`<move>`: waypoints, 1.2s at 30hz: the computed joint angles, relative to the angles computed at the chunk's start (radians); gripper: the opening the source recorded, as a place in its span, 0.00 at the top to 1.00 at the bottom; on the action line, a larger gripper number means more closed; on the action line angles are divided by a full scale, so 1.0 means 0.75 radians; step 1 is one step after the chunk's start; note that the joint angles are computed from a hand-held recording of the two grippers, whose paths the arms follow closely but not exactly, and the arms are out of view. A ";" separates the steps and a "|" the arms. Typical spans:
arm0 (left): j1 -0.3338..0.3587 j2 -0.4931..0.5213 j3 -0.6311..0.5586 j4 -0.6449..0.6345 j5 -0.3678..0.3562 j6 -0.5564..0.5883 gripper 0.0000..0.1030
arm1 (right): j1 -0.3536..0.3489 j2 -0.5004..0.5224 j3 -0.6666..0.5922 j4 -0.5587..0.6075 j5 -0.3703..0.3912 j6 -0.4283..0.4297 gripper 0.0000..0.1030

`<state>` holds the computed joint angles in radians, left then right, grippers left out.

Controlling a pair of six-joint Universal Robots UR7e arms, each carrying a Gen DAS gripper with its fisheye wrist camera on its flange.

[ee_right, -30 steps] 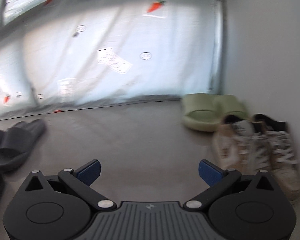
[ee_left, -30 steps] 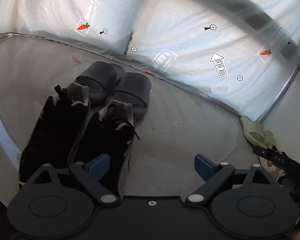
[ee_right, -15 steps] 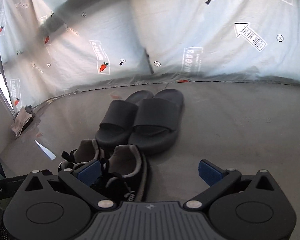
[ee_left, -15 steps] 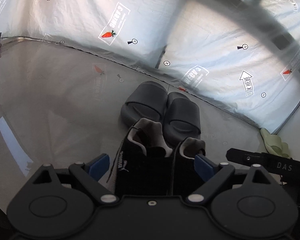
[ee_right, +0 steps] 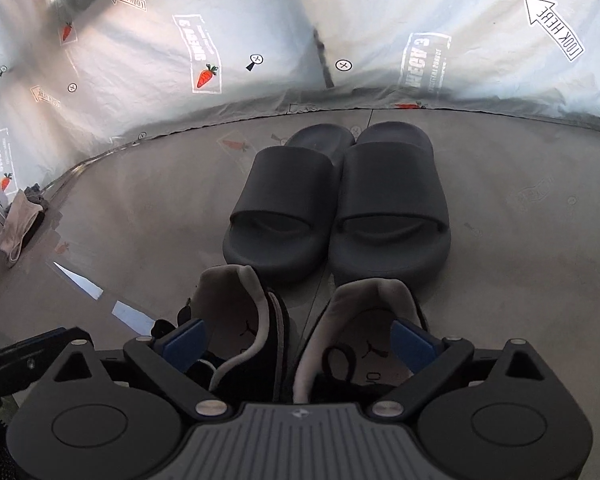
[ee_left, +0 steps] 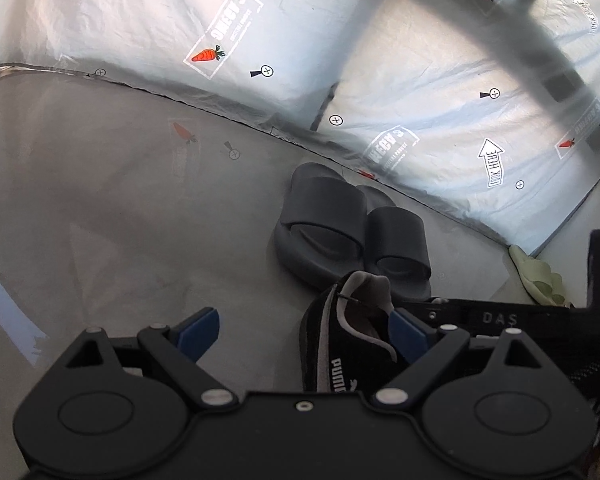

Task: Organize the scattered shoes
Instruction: 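Grasp the black sneakers by their collars with the right gripper, then carry the black sneakers toward the wall beside the tan-and-white sneakers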

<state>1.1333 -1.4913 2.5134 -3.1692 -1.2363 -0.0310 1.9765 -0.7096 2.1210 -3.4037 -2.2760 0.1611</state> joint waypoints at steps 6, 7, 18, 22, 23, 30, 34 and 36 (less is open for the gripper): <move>0.078 -0.002 -0.034 -0.001 -0.040 0.041 0.10 | -0.023 0.044 -0.132 0.231 -0.062 0.050 0.08; 0.090 0.000 -0.042 0.000 -0.039 0.039 0.10 | -0.023 0.050 -0.157 0.293 -0.081 0.075 0.08; 0.168 0.037 -0.102 -0.024 -0.083 0.048 0.10 | -0.071 0.060 -0.334 0.774 -0.085 0.360 0.12; 0.183 0.036 -0.107 -0.075 -0.134 0.044 0.10 | -0.046 0.096 -0.338 0.733 -0.156 0.299 0.24; 0.182 0.033 -0.108 -0.078 -0.137 0.048 0.10 | -0.036 0.111 -0.325 0.671 -0.190 0.283 0.36; 0.174 -0.029 -0.074 -0.070 -0.121 0.070 0.10 | -0.005 0.173 -0.167 0.082 -0.219 0.132 0.69; 0.163 -0.066 -0.050 -0.091 -0.099 0.071 0.10 | 0.041 0.243 -0.110 -0.291 -0.236 -0.032 0.69; 0.156 -0.079 -0.039 -0.098 -0.089 0.066 0.10 | 0.067 0.270 -0.087 -0.465 -0.234 -0.110 0.69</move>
